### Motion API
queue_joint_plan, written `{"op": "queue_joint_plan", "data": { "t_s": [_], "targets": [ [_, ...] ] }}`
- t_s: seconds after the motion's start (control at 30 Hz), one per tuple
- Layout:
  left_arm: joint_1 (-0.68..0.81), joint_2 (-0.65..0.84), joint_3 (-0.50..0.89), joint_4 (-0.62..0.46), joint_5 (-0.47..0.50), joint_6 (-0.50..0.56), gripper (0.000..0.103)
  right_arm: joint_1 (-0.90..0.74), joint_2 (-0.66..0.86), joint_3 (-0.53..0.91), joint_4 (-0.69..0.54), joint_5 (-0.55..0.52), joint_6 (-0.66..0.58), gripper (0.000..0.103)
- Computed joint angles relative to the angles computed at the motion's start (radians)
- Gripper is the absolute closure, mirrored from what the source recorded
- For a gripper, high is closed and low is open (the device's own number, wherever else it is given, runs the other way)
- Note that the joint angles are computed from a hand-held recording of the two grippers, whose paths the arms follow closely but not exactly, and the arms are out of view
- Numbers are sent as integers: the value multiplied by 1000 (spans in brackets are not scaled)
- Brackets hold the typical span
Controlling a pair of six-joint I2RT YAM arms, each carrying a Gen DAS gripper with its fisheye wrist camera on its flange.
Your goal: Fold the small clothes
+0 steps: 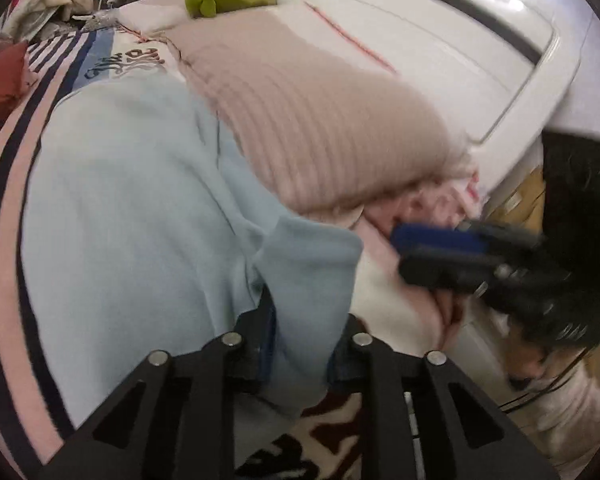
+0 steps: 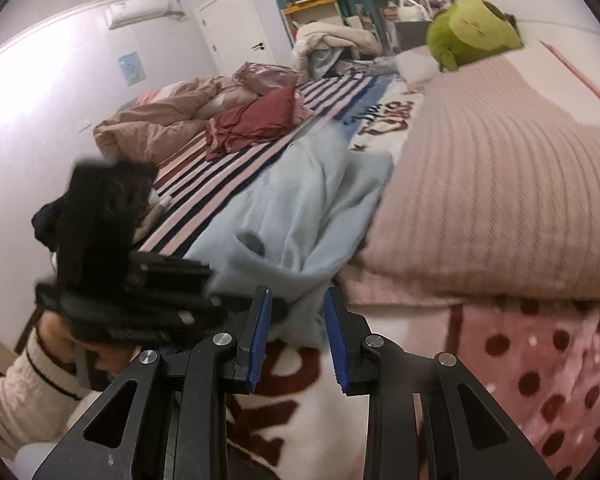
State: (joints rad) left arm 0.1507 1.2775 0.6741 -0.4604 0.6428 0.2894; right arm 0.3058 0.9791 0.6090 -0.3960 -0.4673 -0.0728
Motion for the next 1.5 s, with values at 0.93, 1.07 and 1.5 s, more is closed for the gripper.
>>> {"op": "queue_joint_plan", "data": {
  "t_s": [0.93,1.07,1.5],
  "targets": [
    [552,49,-25,-245,292,171,68,205,126,-27,63,308,144,60],
    [674,63,9,-363,346,310,70,213,73,-15,4,263,177,60],
    [1143,229,178,-884,150,1092,64,289,228,115,34,127,310,33]
  ]
}}
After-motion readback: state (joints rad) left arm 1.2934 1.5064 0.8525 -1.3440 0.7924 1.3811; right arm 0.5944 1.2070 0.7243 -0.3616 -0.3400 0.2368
